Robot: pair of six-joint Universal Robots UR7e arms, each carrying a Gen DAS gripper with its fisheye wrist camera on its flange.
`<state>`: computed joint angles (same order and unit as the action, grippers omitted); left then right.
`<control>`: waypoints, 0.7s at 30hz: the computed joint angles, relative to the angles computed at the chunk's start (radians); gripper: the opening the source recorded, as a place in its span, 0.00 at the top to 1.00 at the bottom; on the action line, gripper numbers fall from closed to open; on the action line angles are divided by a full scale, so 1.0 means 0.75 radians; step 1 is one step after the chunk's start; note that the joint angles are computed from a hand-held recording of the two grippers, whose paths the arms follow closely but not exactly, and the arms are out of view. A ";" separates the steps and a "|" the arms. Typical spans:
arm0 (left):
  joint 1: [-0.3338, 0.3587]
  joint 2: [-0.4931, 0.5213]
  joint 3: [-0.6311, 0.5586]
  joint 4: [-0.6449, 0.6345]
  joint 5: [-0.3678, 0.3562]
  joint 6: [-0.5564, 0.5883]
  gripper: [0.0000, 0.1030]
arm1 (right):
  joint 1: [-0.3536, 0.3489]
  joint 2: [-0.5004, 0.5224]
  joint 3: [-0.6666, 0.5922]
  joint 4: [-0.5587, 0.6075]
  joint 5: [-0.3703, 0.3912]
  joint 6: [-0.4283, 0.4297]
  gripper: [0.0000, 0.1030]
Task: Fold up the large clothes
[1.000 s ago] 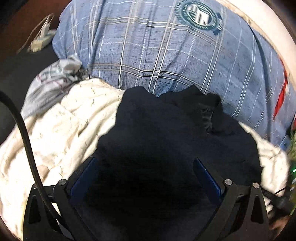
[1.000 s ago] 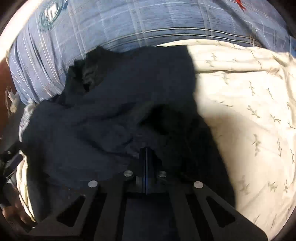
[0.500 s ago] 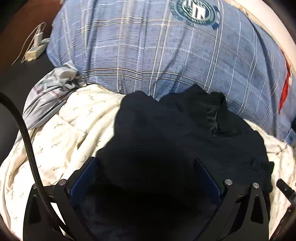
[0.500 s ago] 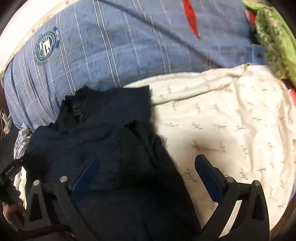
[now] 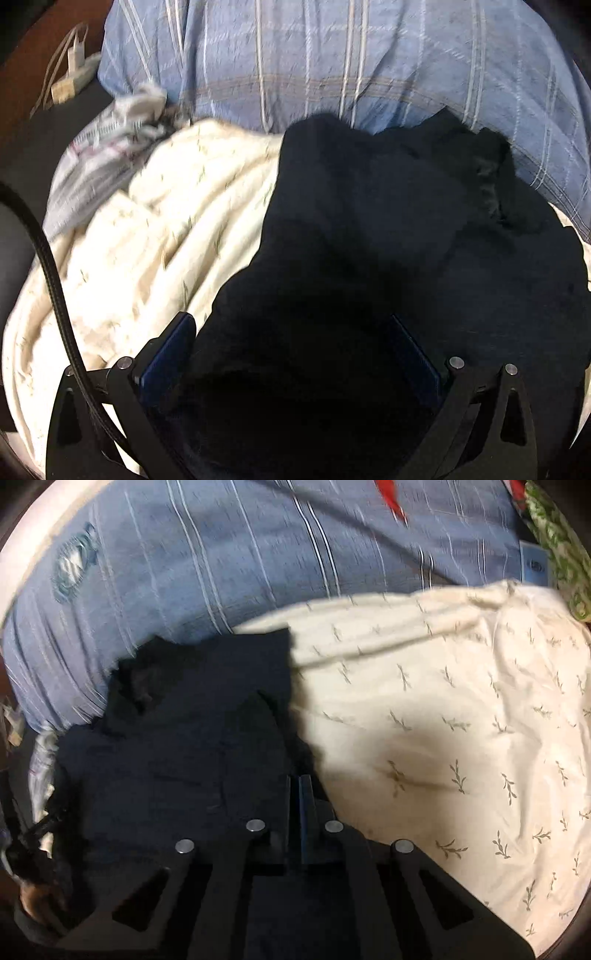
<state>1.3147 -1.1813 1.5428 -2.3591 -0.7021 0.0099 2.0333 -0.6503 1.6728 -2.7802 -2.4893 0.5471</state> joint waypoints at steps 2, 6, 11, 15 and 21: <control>0.008 -0.008 0.002 -0.001 -0.002 -0.012 0.01 | 0.011 0.012 -0.021 0.075 -0.101 0.035 0.97; -0.031 -0.063 0.052 -0.198 -0.018 0.032 0.02 | 0.041 -0.042 0.048 -0.110 -0.088 -0.039 0.97; -0.087 -0.030 -0.004 -0.269 -0.199 0.115 0.00 | 0.105 0.080 -0.155 -0.233 0.050 -0.296 0.93; -0.097 0.080 -0.043 -0.258 -0.078 0.230 0.01 | 0.080 0.224 -0.376 -0.065 0.108 -0.304 0.92; -0.034 0.149 -0.042 -0.262 0.082 0.317 0.00 | 0.003 0.264 -0.445 0.293 0.023 -0.103 0.92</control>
